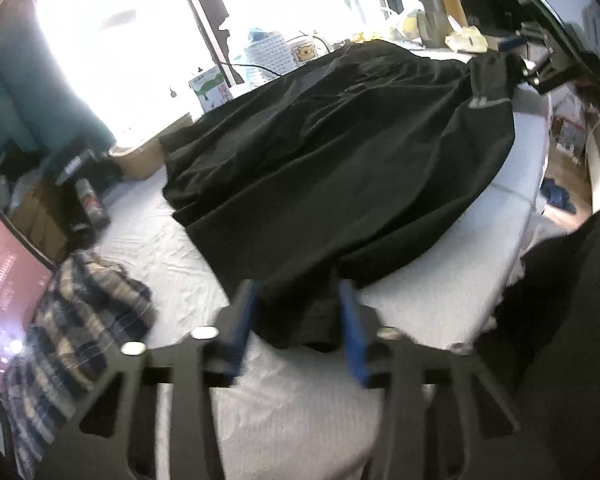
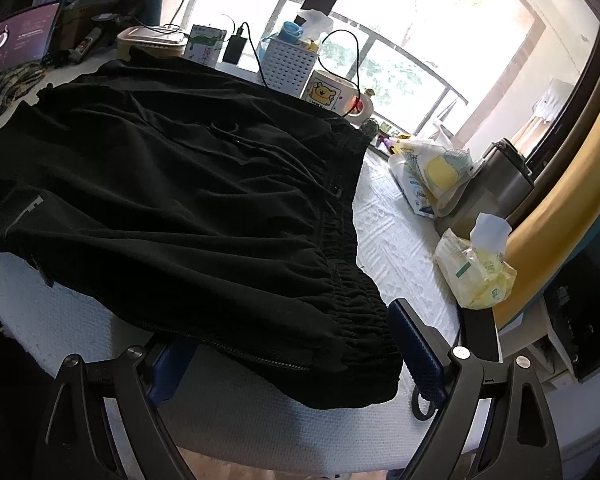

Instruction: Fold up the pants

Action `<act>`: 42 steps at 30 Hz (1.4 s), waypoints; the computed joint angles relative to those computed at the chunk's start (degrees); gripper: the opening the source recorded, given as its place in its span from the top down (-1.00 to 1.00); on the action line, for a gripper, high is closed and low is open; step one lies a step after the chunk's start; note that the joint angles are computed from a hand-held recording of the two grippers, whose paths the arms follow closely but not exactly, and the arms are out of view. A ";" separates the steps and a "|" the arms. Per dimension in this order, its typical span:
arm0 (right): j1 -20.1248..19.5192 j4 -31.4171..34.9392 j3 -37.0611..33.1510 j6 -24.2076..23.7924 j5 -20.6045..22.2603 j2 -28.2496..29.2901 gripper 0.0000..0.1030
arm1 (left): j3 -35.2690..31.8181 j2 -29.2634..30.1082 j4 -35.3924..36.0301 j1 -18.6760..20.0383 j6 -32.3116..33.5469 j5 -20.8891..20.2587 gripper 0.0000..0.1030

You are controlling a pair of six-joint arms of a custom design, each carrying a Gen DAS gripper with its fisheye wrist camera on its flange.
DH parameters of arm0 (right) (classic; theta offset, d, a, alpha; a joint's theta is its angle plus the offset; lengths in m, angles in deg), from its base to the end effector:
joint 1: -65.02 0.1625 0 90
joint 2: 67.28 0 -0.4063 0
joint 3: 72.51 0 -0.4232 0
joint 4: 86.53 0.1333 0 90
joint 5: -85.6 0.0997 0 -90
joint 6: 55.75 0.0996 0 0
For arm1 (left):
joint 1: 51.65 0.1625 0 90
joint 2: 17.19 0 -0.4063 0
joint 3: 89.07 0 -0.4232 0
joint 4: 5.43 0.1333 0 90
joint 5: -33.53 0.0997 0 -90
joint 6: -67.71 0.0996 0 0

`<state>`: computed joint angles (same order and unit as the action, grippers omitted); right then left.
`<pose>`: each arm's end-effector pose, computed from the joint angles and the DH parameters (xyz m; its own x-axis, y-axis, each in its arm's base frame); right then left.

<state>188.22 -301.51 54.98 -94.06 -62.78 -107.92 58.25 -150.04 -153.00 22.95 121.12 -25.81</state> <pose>0.2827 -0.3435 0.0250 -0.3031 -0.2881 0.9084 -0.7884 0.6112 -0.0693 0.1072 -0.3042 0.3602 -0.3938 0.5011 -0.7706 0.8558 0.5059 -0.1083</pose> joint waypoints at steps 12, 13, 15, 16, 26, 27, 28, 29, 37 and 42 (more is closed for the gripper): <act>-1.83 0.92 1.10 -1.48 3.29 -1.41 -0.78 | -9.26 4.88 11.72 8.35 -13.87 -16.87 0.96; -2.00 0.54 1.31 -1.77 3.73 -1.52 -0.78 | -9.44 4.31 11.51 8.28 -14.31 -18.04 0.96; -2.44 -2.17 1.92 -3.16 4.49 -1.29 -0.78 | -10.20 3.17 13.27 7.57 -15.09 -19.58 0.96; -2.61 -3.94 2.09 -4.19 4.55 -0.81 -0.78 | -9.50 1.82 12.32 6.08 -14.62 -18.41 0.96; -3.08 -12.93 1.36 -12.33 8.26 2.22 -0.61 | -8.65 7.10 2.94 2.61 -13.93 -9.95 0.96; -3.07 -11.89 1.21 -12.31 8.43 1.97 -0.56 | -9.09 8.27 2.00 3.15 -13.91 -9.91 0.96; -3.15 -10.51 1.18 -11.94 8.70 1.53 -0.49 | -9.49 9.19 1.65 3.56 -14.25 -10.02 0.96; -3.22 -9.26 1.12 -11.46 8.85 1.17 -0.42 | -10.56 11.17 1.96 4.21 -15.04 -10.12 0.96; -5.24 7.91 -0.09 -2.56 11.78 -3.40 0.44 | -15.82 18.03 7.36 7.54 -17.67 -11.70 0.94; -6.69 17.00 -0.77 5.03 14.86 -6.62 0.44 | -18.09 18.19 13.00 8.67 -17.76 -13.44 0.49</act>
